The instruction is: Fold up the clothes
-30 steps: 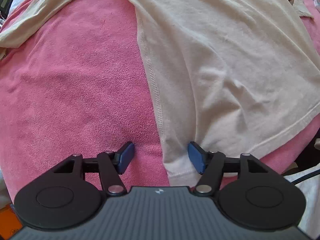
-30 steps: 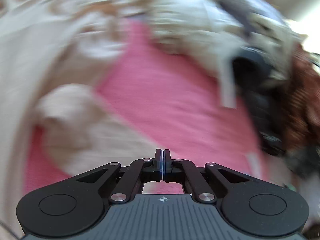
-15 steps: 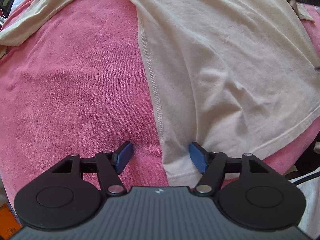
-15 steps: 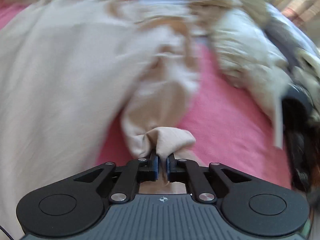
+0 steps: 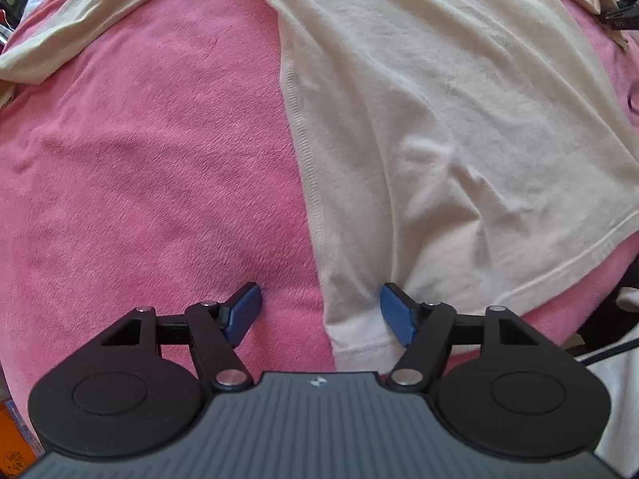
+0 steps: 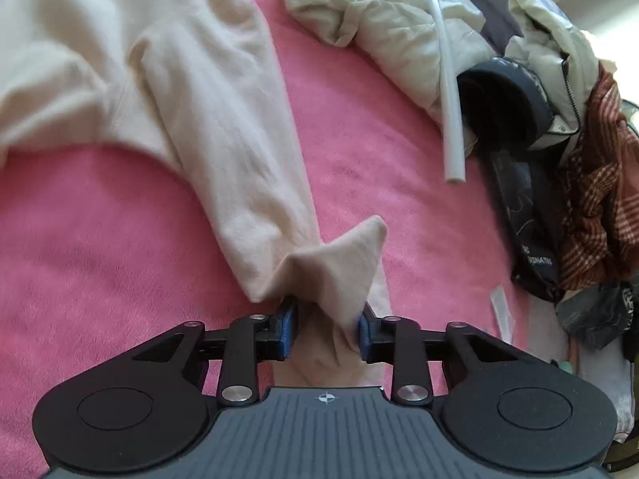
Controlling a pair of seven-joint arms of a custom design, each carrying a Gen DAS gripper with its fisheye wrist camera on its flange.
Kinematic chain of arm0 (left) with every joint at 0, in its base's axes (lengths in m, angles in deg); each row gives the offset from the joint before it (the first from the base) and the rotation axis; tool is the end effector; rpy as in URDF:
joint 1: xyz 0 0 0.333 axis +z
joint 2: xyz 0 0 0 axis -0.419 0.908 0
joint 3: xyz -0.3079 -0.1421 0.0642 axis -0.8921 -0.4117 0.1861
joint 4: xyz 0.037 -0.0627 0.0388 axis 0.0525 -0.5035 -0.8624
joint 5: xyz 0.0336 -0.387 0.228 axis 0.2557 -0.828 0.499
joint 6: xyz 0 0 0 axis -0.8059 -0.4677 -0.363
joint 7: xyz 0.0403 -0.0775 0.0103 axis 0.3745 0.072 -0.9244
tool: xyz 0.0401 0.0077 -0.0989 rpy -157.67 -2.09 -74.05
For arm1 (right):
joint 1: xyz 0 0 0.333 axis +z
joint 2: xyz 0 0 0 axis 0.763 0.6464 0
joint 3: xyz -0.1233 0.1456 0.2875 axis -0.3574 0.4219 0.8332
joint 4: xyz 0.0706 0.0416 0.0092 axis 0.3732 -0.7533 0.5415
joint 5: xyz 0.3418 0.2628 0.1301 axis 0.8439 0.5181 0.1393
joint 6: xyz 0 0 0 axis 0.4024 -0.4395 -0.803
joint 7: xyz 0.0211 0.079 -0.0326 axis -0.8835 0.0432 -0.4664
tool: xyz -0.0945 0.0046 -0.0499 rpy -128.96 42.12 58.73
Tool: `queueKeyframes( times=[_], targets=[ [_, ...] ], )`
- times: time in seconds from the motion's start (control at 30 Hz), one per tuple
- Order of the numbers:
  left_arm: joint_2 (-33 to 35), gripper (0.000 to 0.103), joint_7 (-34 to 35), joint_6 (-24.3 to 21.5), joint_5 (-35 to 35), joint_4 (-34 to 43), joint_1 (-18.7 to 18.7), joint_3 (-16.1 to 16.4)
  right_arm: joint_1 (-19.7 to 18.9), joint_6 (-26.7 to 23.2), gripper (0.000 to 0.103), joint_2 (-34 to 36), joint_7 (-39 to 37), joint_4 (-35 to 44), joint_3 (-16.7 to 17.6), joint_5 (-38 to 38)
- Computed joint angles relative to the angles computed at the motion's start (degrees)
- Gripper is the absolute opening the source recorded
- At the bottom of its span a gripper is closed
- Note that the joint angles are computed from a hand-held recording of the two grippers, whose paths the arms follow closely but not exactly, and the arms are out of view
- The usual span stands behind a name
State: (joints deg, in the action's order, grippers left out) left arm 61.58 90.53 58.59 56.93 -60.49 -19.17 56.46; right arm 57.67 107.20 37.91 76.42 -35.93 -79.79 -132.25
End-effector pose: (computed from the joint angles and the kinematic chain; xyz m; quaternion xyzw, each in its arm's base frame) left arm 0.4886 0.0035 0.4265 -0.6384 0.7693 -0.0185 0.0128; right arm 0.6149 0.0780 0.3811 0.8252 -0.4817 0.2913 0.0467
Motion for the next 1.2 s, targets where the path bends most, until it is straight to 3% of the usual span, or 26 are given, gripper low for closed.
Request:
queueKeyframes(
  times=[0.03, 0.07, 0.13, 0.23, 0.3, 0.37, 0.43, 0.5, 0.57, 0.73, 0.8, 0.83, 0.9, 0.93, 1.0, 1.07, 1.1, 1.2],
  targets=[
    [-0.1, 0.071, -0.6, -1.5, 1.1, 0.9, 0.6, 0.1, -0.1, 1.0, 0.066, -1.1, 0.4, -0.9, -0.1, -0.6],
    [-0.5, 0.071, -2.9, -1.7, 3.9, 1.5, 1.9, -0.2, -0.5, 2.4, 0.074, -2.7, -0.2, -2.0, -0.2, 1.0],
    [-0.6, 0.071, -10.1, 0.1, 11.5, 3.1, 5.0, -1.2, -1.4, 5.8, 0.076, -5.2, -2.3, -3.3, -0.3, 3.8],
    [1.5, 0.073, -19.1, 9.3, 17.7, 6.5, 8.8, -1.0, -2.4, 10.2, 0.076, -5.0, -2.0, -1.5, -0.2, 6.0],
    [5.6, 0.077, -14.8, 15.4, 13.9, 12.0, 7.7, 2.1, -2.5, 14.4, 0.076, -1.4, -3.2, 2.3, 0.0, 12.3],
    [11.2, 0.079, -5.3, 21.5, 10.3, 16.6, 7.0, 4.2, -2.7, 16.9, 0.077, 3.7, -8.6, 6.7, 1.6, 22.8],
    [20.7, 0.080, 3.0, 25.2, 4.3, 25.5, 5.0, 3.3, -4.2, 17.5, 0.077, 10.1, -16.4, 12.8, 4.9, 33.1],
    [26.9, 0.083, 15.3, 24.2, -8.7, 32.2, 6.0, 1.8, -4.4, 15.8, 0.077, 15.2, -19.9, 18.1, 6.8, 38.0],
    [35.1, 0.087, 20.4, 20.7, -17.9, 40.9, 6.8, -0.3, -3.7, 13.3, 0.077, 19.9, -21.5, 23.0, 7.4, 39.7],
    [46.3, 0.087, 14.3, 12.5, -21.1, 54.6, 5.7, -1.2, -4.1, 8.8, 0.077, 25.4, -28.3, 28.6, 10.1, 44.1],
    [48.7, 0.085, 14.4, 13.4, -20.7, 55.8, 5.1, -1.8, -4.8, 9.2, 0.076, 24.8, -30.4, 27.6, 10.9, 46.5],
    [49.8, 0.078, 14.5, 13.7, -20.4, 56.3, 4.7, -2.0, -5.5, 9.3, 0.074, 24.6, -31.5, 27.1, 11.6, 48.2],
    [50.2, 0.054, 15.0, 13.8, -18.1, 56.0, 3.6, -1.7, -7.1, 7.9, 0.068, 24.3, -33.3, 27.0, 12.8, 52.2],
    [50.6, 0.031, 15.0, 13.6, -17.0, 56.1, 3.0, -1.6, -7.7, 7.1, 0.061, 24.1, -34.2, 26.9, 13.3, 54.2],
    [49.2, 0.026, 15.9, 16.4, -15.9, 53.2, 2.4, -1.7, -7.7, 6.7, 0.049, 23.5, -35.6, 26.4, 13.2, 56.2],
    [47.5, 0.007, 15.7, 19.7, -15.4, 50.4, 1.9, -1.4, -5.9, 7.6, 0.029, 22.5, -35.5, 25.5, 11.5, 55.0],
    [46.2, 0.007, 14.8, 21.4, -15.7, 48.7, 1.7, -1.3, -4.7, 8.2, 0.007, 21.9, -34.8, 25.1, 10.4, 53.6],
    [41.2, 0.006, 16.3, 27.7, -17.8, 42.9, 2.4, -2.4, -4.0, 15.3, 0.007, 18.6, -35.2, 22.0, 10.1, 52.3]
  ],
)
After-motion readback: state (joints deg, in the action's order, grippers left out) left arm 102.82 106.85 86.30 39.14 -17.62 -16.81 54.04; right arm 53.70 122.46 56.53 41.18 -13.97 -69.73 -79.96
